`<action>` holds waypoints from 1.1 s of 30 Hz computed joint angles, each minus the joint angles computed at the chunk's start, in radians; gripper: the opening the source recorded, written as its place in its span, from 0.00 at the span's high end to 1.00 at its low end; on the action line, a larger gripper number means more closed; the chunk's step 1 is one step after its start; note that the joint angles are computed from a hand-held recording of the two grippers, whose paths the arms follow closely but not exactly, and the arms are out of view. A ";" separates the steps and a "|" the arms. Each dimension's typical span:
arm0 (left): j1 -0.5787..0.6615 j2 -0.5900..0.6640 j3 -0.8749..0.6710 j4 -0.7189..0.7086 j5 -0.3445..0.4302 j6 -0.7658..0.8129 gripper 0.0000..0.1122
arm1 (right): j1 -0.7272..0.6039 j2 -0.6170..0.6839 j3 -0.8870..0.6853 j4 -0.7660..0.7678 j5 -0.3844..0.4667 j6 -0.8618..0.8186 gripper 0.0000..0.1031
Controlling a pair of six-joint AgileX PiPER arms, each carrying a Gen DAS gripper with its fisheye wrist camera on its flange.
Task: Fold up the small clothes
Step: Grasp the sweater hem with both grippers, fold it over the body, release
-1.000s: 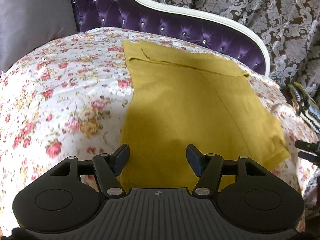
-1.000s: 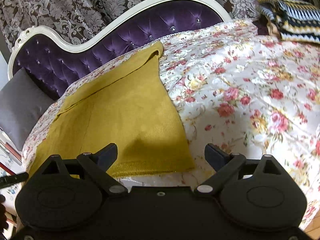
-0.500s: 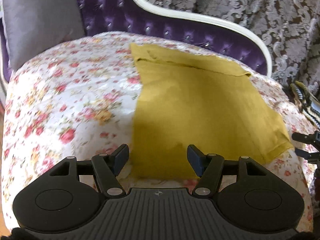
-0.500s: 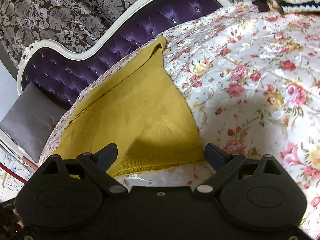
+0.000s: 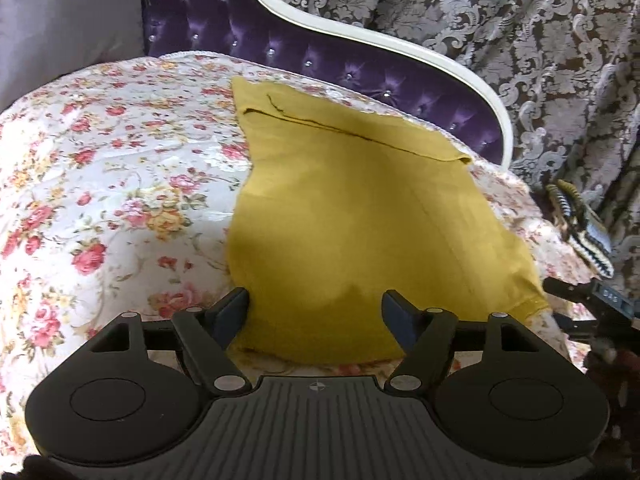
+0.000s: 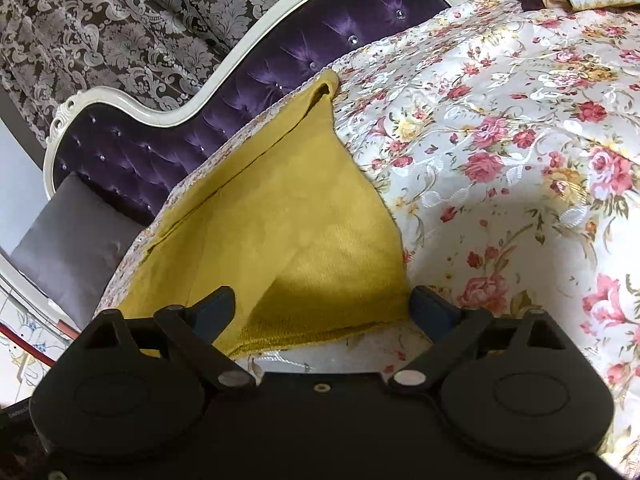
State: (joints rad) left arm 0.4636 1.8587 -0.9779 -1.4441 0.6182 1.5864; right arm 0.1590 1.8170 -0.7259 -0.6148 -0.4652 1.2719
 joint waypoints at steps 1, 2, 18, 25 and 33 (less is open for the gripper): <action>-0.002 0.001 0.000 0.002 0.004 -0.004 0.40 | -0.004 -0.002 0.007 0.006 -0.009 -0.007 0.22; -0.003 0.002 0.000 0.005 0.010 -0.009 0.49 | -0.006 -0.004 0.013 0.011 -0.015 -0.011 0.32; 0.038 -0.011 -0.027 0.053 0.116 -0.151 0.93 | 0.036 -0.052 -0.038 0.048 0.026 -0.078 0.83; 0.033 0.040 -0.195 0.058 0.173 -0.277 0.93 | -0.007 0.000 -0.192 -0.119 0.032 0.070 0.83; -0.016 0.247 -0.568 0.160 0.146 -0.531 0.93 | -0.046 0.202 -0.518 -0.371 0.086 0.312 0.83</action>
State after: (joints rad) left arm 0.4478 2.1062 -1.5459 -1.2844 0.7643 1.0550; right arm 0.1134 2.0188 -1.2441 -0.9856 -0.3795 1.5844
